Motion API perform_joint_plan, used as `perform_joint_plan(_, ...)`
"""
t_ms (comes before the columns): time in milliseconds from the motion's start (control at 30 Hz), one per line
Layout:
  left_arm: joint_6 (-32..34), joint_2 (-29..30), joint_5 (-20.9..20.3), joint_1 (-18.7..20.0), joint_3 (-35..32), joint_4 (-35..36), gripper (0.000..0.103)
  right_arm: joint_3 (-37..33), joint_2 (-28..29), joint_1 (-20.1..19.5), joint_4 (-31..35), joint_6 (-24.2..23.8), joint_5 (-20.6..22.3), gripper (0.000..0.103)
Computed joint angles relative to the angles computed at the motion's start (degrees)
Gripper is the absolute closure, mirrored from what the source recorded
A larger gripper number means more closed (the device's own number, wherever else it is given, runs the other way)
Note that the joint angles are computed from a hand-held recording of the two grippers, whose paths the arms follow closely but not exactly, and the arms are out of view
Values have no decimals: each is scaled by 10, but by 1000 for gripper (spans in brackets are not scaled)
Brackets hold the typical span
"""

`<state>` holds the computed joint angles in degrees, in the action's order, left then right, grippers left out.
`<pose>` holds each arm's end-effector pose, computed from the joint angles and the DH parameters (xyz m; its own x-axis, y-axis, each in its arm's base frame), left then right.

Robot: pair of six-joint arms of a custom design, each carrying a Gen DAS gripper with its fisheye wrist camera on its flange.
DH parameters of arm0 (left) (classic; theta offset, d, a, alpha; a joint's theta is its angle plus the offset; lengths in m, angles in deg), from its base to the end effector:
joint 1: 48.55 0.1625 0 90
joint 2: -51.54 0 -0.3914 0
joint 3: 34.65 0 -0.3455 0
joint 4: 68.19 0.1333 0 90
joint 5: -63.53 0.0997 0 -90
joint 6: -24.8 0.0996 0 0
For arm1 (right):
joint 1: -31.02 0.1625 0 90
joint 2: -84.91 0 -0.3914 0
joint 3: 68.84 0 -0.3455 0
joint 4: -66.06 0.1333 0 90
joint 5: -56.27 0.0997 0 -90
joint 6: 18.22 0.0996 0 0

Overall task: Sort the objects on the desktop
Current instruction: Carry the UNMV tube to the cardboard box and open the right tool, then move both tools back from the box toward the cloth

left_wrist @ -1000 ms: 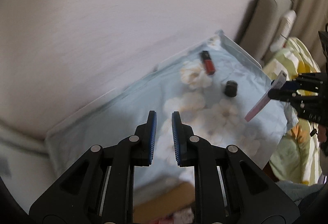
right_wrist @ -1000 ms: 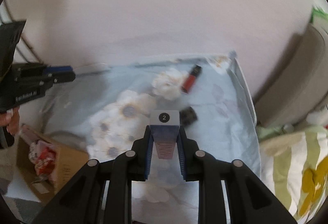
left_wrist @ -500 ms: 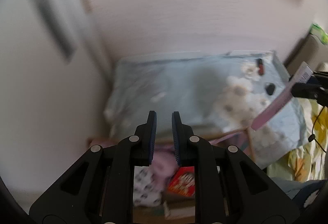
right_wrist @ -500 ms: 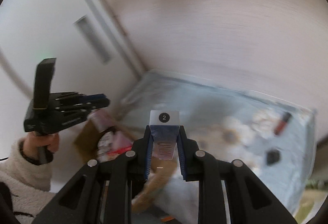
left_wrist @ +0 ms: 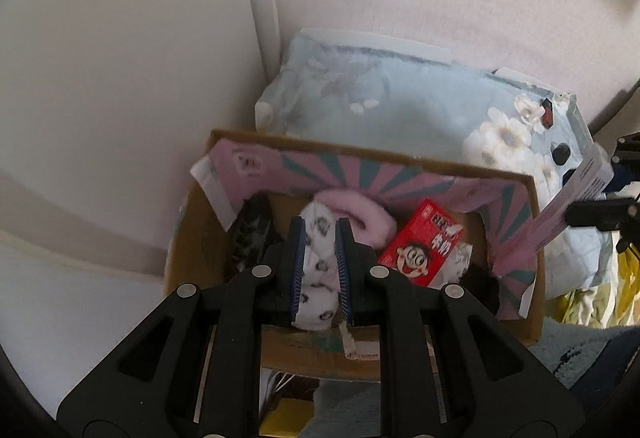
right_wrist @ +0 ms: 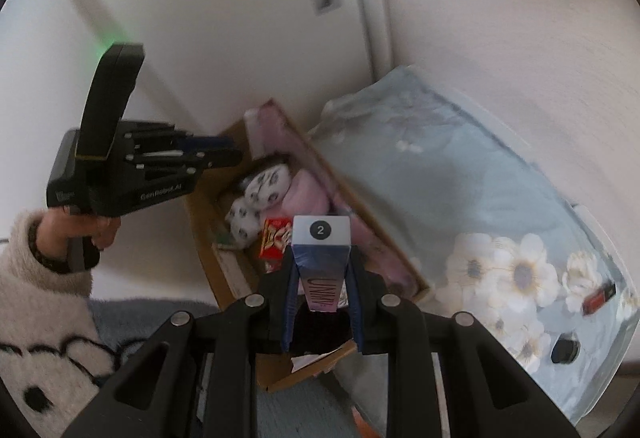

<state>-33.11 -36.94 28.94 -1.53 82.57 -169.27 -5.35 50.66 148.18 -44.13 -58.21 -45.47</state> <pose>-0.1092 -0.4330 0.3035 -0.6806 -0.2879 -0.6738 0.1375 0.8530 -0.5034 0.4238 -0.5784 0.1020 -0.3665 -0.9289 0.0529 -0.8958 0.3677 0.2496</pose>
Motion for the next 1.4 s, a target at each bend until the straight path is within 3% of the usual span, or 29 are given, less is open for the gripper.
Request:
perform_joint_plan(200,4,7,3,9,-5,2,88,-10,26,11,25,-1,-18,81)
perform_joint_plan(267,-3,13,-4,15,-20,23,83,-10,35,18,14,13,-36,69)
perform_joint_plan(333,-21,15,2,14,-28,48,48,0,34,19,-5,18,-35,44)
perform_joint_plan(367,-28,13,7,12,-29,57,4,0,34,18,-8,22,-25,42)
perform_joint_plan(400,-40,10,15,8,-28,68,1,-3,32,14,-3,29,-9,40)
perform_joint_plan(500,-24,-4,19,0,-15,45,0,-13,29,0,10,64,37,31)
perform_joint_plan(600,-30,-2,26,-1,-22,65,0,-12,23,-12,2,95,63,30)
perform_joint_plan(900,-27,-1,28,-16,-22,74,0,56,-16,-31,-127,130,110,30)
perform_joint_plan(1000,-9,2,29,-18,-20,55,0,46,-12,-36,-113,145,105,30)
perform_joint_plan(1100,12,9,26,-17,-20,33,0,8,-1,-41,-38,176,90,30)
perform_joint_plan(1400,152,58,-9,-18,-29,-111,0,51,-43,-61,-90,202,46,30)
